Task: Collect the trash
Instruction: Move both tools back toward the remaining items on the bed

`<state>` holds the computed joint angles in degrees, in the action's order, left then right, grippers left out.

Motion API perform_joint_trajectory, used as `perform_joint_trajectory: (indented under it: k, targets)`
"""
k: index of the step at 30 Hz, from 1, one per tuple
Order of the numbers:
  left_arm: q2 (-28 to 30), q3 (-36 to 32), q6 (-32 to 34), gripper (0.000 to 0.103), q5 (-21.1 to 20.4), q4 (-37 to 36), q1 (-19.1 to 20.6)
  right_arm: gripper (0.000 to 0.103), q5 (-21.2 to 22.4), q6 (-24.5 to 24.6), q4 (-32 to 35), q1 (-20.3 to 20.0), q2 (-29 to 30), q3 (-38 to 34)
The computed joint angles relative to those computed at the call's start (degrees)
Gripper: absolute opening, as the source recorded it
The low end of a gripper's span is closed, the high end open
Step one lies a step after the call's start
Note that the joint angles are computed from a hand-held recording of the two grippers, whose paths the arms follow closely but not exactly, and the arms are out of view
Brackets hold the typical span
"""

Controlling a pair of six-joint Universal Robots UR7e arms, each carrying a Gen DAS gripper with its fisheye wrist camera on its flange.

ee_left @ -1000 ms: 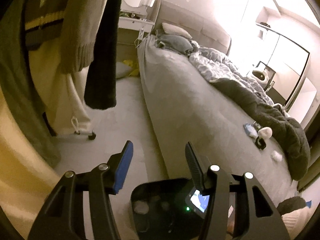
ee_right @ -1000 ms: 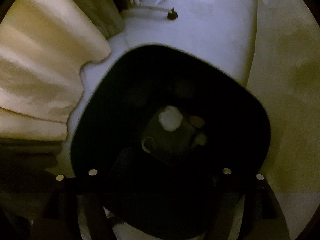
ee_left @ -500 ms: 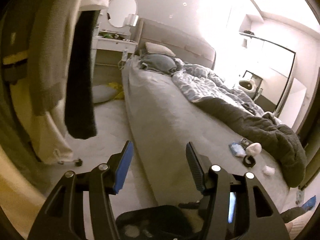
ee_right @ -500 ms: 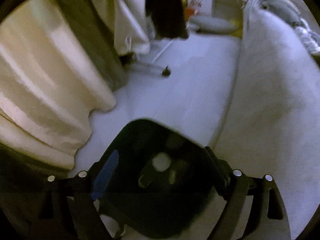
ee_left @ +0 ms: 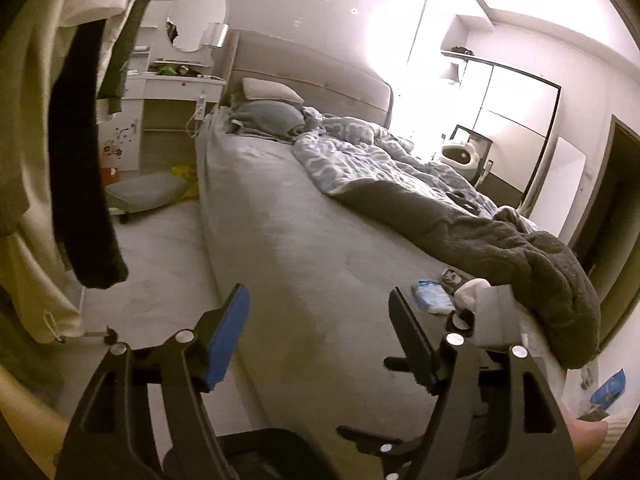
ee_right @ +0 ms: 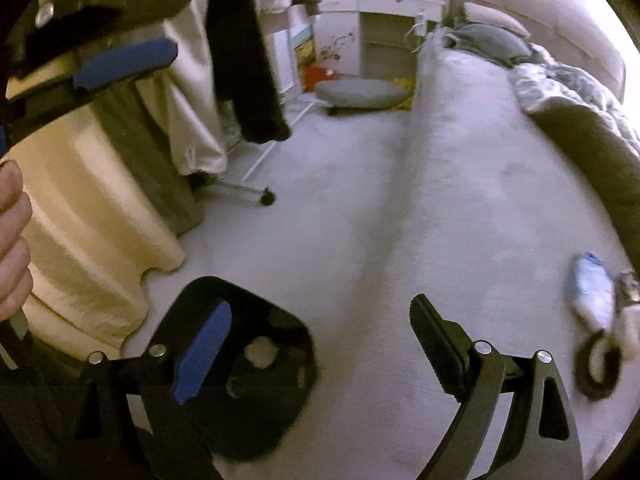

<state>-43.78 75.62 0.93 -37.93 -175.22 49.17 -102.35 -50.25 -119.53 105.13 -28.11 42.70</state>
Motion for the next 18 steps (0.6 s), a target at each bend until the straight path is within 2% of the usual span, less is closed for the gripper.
perform_joint_trajectory:
  k: [18]
  targets:
    - [12.8,-17.4,-0.3,0.086,-5.3,9.5,1.0,0.093,-3.4,1.0,-1.4,-5.9,-1.2,-7.8]
